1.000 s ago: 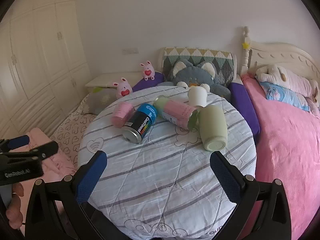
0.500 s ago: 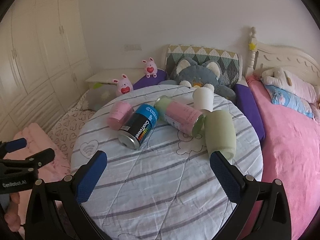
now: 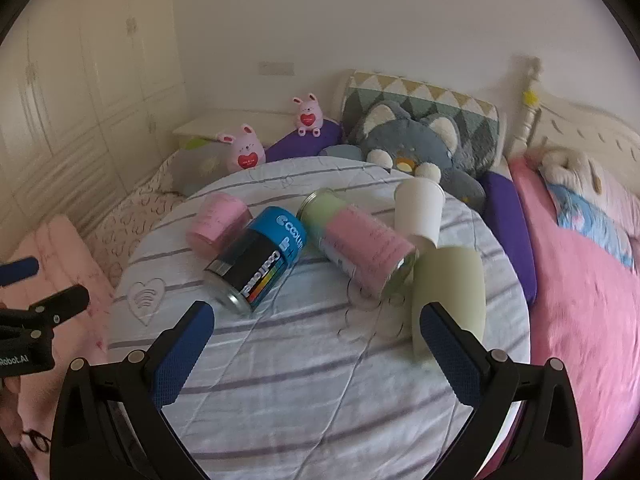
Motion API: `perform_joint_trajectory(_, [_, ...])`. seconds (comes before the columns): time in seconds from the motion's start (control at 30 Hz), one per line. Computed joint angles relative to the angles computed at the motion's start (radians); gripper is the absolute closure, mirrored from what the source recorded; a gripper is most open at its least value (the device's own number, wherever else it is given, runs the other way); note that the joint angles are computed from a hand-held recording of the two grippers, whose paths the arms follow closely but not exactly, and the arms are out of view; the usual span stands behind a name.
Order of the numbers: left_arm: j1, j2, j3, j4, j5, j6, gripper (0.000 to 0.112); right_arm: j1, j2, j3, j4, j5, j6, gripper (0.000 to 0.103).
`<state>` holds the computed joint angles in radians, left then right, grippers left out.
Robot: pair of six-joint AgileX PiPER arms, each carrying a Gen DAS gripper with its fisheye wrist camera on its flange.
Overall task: Flip cup upright
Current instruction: 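Close the right gripper around the middle of the lying green-and-pink jar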
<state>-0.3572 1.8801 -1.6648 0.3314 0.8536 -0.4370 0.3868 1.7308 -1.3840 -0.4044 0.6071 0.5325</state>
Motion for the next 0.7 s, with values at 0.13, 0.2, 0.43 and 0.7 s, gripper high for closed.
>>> perform_joint_trajectory(0.13, [-0.012, 0.096, -0.130, 0.006, 0.055, -0.006, 0.009, -0.057, 0.082, -0.107, 0.120, 0.013, -0.177, 0.000])
perform_joint_trajectory(0.2, [-0.021, 0.153, -0.214, 0.013, 0.092, -0.011, 0.009, -0.082, 0.131, -0.169, 0.174, 0.028, -0.257, 0.000])
perform_joint_trajectory(0.43, [-0.037, 0.362, -0.526, -0.008, 0.228, 0.008, 0.009, -0.132, 0.273, -0.341, 0.229, 0.080, -0.438, 0.000])
perform_joint_trajectory(0.7, [-0.044, 0.507, -0.750, -0.032, 0.333, 0.036, 0.009, -0.174, 0.476, -0.648, 0.283, 0.271, -0.668, 0.008])
